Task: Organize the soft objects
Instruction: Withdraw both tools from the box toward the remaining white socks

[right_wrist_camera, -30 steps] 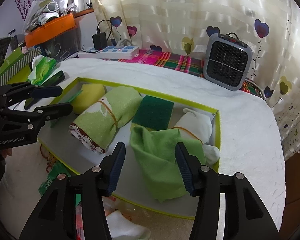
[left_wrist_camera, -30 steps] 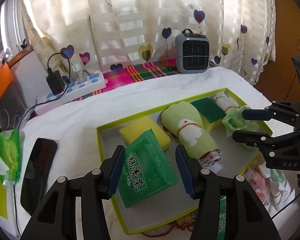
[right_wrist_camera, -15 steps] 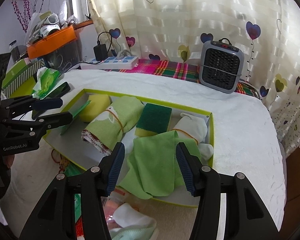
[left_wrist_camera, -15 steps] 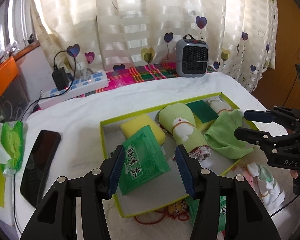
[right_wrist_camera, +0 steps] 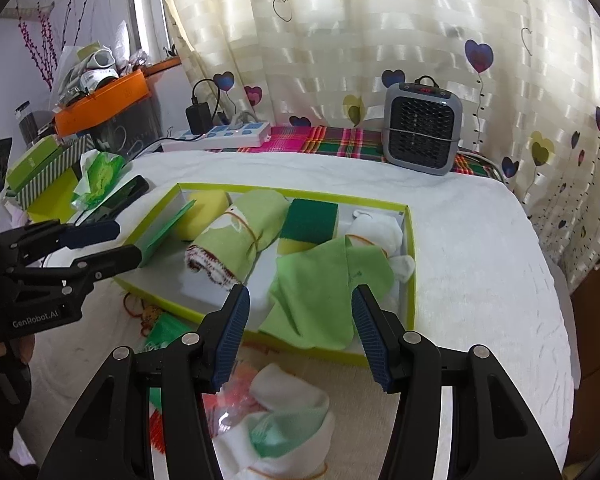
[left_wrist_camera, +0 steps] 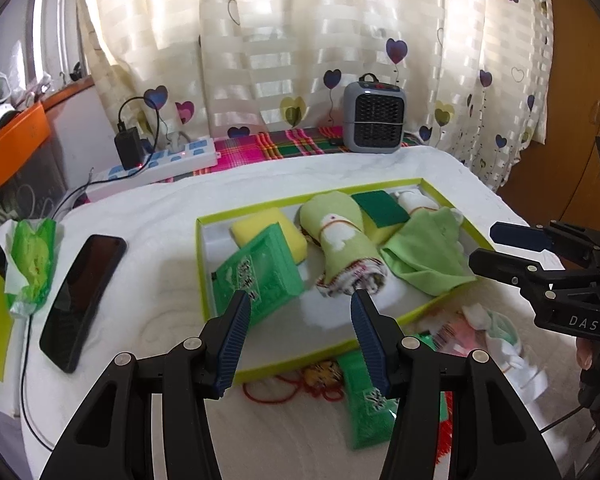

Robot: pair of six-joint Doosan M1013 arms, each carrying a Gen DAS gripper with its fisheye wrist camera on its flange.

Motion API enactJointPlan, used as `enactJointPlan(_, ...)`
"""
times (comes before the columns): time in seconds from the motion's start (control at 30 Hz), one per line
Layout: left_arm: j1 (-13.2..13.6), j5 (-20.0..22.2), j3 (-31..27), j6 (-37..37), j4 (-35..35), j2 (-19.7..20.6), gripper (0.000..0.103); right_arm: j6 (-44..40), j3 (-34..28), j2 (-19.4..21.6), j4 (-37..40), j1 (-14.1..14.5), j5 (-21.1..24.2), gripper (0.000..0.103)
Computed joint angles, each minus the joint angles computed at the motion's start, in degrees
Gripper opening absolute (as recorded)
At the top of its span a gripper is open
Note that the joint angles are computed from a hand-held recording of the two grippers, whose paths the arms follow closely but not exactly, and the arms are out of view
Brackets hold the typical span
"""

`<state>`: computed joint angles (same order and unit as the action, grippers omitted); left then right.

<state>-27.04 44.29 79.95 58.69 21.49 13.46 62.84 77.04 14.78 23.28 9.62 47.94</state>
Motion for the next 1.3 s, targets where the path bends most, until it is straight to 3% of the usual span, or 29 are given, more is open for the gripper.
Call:
enactJointPlan(0.37,-1.7,0.74,1.83,-4.4,3.2,-1.77,0.052,0.67,3.68,-2.7,1.23,-0.6,-2.3,0.054)
enactJointPlan(0.63,-2.69,2.2,3.92,-12.4,6.69,-2.65,0.052,1.47,6.43,-4.62,1.76,-1.07,-5.03,0.054)
enactJointPlan(0.83,-2.09,1.01,5.94,-11.56,2.65,-3.54,0.052,3.06,9.0,-6.53,1.17,-2.16,-7.85,0.054)
enactJointPlan(1.3,-1.81,-0.22,8.03,-10.31,-2.43,-4.43,0.052,4.35,11.79,-7.87,2.59,-4.39,-5.99,0.054)
